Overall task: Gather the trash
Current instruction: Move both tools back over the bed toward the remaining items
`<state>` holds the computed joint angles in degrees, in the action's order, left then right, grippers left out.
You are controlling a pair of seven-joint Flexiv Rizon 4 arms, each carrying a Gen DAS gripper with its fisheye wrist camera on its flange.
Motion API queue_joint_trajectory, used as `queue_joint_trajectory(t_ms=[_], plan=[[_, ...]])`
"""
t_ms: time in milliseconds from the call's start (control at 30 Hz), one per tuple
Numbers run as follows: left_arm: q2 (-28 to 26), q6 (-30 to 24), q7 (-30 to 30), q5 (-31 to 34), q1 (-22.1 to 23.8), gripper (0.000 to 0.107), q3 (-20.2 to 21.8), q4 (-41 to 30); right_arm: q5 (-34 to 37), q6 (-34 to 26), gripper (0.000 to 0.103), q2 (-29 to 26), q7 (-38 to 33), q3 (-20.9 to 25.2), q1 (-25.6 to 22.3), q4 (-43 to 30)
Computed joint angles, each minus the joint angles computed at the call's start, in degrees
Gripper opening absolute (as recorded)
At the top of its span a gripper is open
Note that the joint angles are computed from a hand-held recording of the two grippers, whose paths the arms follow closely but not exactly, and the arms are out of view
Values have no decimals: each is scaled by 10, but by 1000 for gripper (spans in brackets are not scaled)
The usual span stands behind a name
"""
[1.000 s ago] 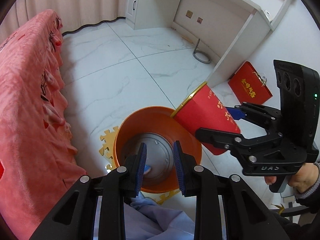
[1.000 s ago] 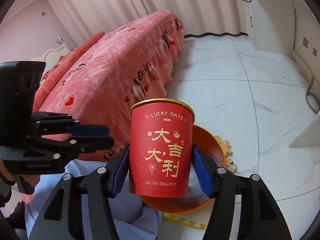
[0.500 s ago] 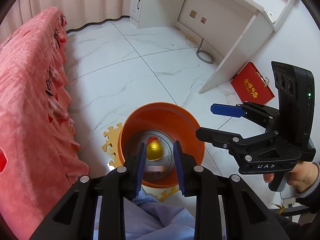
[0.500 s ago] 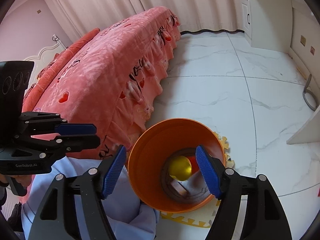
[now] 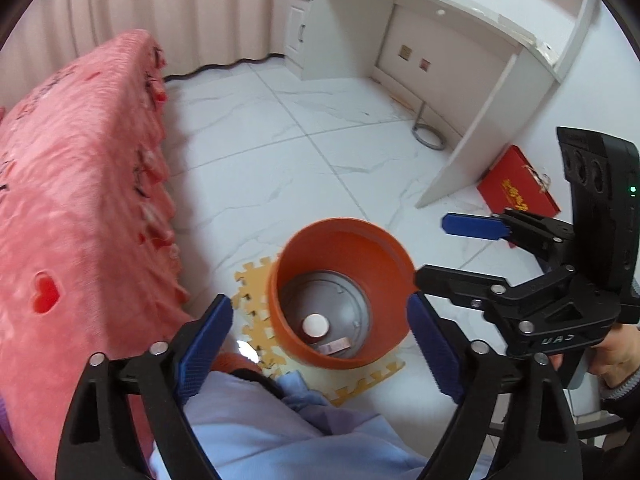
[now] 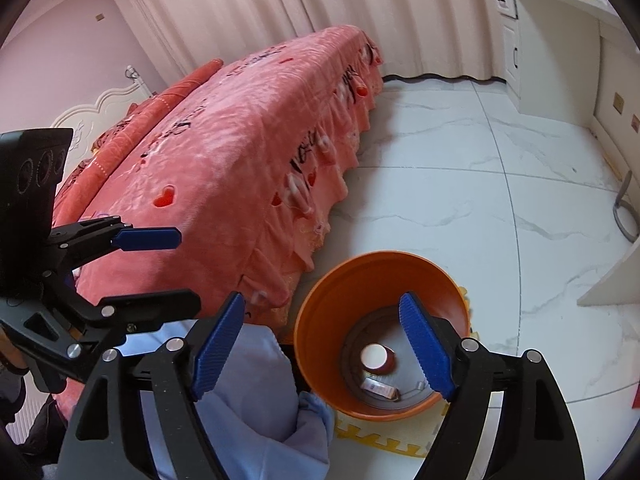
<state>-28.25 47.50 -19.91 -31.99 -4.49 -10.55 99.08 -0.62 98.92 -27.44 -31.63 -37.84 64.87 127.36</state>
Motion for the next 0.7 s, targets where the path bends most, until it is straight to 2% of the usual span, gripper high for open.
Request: queue_joint_trajectory(t_ms=[100, 167, 267, 333, 400, 533, 700], plan=[[14, 7, 6, -9, 7, 91, 3, 12, -7, -6, 83, 6, -1, -10, 14, -7], [23, 13, 6, -14, 10, 97, 6, 19, -17, -13, 83, 11, -2, -13, 20, -13], [38, 19, 8, -26, 18, 97, 11, 31, -34, -16, 83, 17, 1, -16, 28, -24], [52, 24, 18, -38, 27, 97, 15, 45, -45, -15, 89, 19, 3, -10, 28, -37], [65, 30, 26, -49, 33, 97, 20, 58, -54, -11, 90, 17, 2, -4, 28, -51], [92, 42, 36, -73, 48, 97, 37, 82, -85, -22, 90, 11, -11, 56, -15, -100], [114, 60, 51, -100, 72, 97, 60, 102, -138, -40, 90, -18, -23, 169, -106, -193]])
